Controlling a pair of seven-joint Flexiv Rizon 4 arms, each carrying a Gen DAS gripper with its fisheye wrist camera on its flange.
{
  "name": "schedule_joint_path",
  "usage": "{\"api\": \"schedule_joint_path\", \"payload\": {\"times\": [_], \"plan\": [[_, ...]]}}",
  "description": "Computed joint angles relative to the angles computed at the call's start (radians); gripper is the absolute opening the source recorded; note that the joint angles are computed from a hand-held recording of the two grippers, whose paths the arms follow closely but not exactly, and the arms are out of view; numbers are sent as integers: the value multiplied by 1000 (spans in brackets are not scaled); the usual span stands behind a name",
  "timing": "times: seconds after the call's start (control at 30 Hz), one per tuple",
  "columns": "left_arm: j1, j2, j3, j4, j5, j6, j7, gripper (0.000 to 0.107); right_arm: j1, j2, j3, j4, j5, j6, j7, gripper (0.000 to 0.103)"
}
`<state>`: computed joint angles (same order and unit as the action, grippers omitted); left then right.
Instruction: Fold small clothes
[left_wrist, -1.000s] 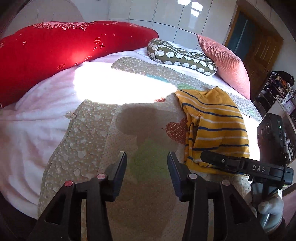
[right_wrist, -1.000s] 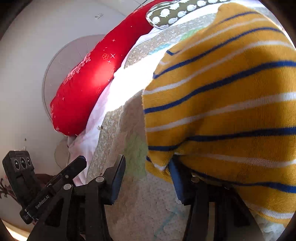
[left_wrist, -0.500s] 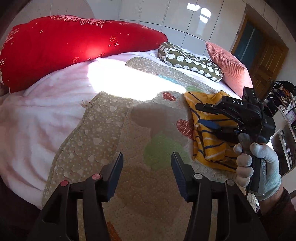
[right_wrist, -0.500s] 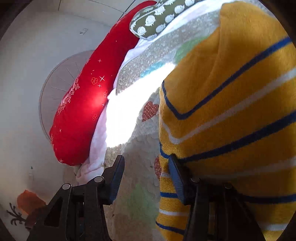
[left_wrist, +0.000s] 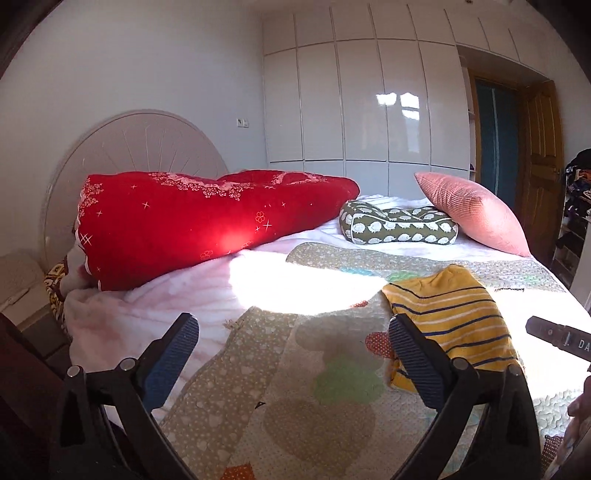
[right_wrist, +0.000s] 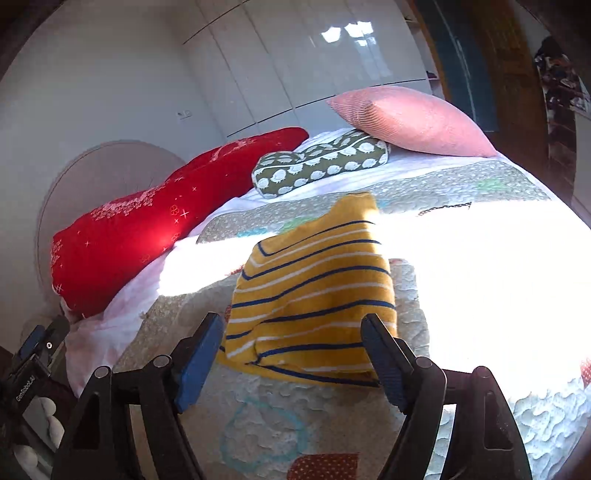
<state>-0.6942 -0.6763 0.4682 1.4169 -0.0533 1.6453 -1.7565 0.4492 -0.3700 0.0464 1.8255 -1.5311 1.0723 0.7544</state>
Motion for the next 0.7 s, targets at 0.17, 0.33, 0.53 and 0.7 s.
{"api": "schedule_joint_path", "payload": {"times": [0.17, 0.33, 0.53, 0.7], "plan": [[-22, 56, -8, 42, 28, -34, 1, 103, -44, -94, -8, -65, 244, 80, -203, 81], [-36, 94, -6, 63, 91, -86, -36, 103, -2, -184, 28, -122, 514, -13, -447, 81], [-125, 57, 98, 11, 205, -153, -150, 103, 126, 37, -72, 123, 184, -31, -119, 81], [16, 106, -143, 43, 220, -160, -59, 103, 212, 150, 21, 210, 46, -448, -29, 103]]}}
